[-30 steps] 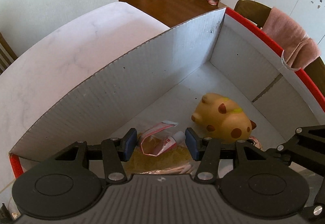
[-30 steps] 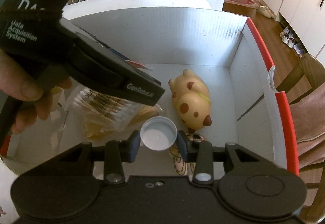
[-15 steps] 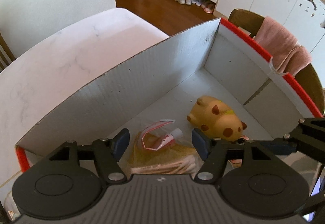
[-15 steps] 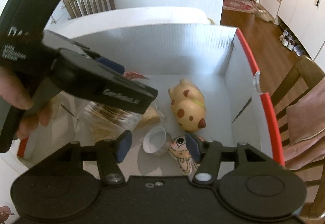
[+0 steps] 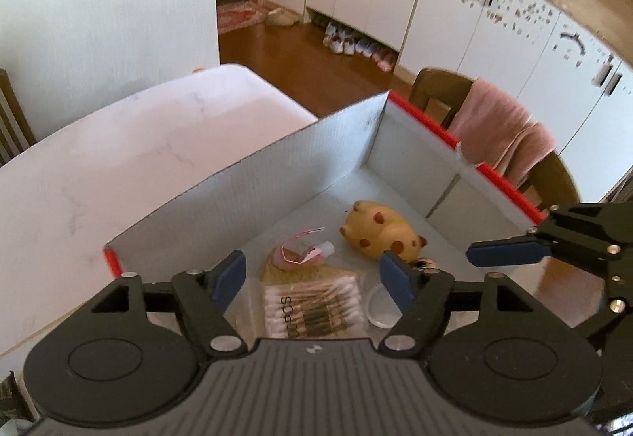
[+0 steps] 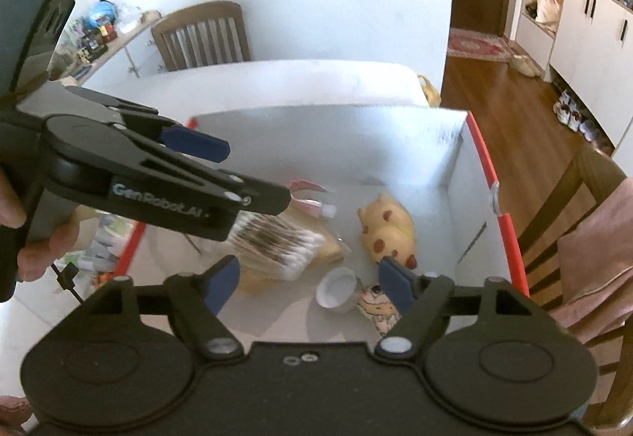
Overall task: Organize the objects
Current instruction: 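Withdraw both tools from the box toward the black packet and orange plush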
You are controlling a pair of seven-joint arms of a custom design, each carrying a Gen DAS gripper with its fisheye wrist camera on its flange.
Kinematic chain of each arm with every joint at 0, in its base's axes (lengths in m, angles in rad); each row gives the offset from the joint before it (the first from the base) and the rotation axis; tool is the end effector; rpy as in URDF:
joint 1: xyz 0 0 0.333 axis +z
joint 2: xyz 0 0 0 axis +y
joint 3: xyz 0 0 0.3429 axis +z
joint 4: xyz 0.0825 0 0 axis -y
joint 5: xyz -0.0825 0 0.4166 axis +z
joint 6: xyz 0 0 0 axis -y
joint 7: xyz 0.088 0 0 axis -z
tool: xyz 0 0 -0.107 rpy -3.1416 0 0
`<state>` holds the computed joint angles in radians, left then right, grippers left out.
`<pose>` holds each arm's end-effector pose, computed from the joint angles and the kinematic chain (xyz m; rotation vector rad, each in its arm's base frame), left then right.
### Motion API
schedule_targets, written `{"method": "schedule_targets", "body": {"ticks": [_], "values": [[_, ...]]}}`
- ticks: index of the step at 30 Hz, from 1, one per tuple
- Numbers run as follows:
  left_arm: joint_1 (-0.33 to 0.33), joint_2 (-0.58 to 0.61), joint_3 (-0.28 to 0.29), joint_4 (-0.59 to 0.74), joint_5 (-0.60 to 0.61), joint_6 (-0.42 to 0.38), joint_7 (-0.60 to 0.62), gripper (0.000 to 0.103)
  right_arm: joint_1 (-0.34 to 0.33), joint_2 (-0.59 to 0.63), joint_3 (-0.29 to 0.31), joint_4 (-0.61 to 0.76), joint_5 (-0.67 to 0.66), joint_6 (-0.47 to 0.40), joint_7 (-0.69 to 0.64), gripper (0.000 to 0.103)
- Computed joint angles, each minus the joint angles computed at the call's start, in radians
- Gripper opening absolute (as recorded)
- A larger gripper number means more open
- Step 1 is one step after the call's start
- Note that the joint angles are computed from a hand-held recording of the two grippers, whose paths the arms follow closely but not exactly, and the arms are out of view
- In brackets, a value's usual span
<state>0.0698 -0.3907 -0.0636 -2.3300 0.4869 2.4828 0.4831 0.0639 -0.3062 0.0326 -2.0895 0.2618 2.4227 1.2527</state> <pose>0.4947 -0.0020 0.5614 -2.3609 0.9777 -0.5428 0.5317 0.0548 0.6443 -2.0200 1.5275 -0.4732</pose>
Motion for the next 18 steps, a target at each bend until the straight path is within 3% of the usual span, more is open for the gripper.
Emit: {"method": "schedule_targets", "body": {"ticks": [11,18], "values": [[-0.017,-0.19,-0.044,-0.094,0.058,-0.024,-0.05,0.082,0.024,-0.095,0.02,-0.073,0.045,0.069,-0.008,0.101],[-0.053,-0.315,-0.07,-0.167,0.071,-0.093,-0.084,0.083,0.018,-0.159,0.057,-0.128,0.051,0.105,0.059,0.102]]}}
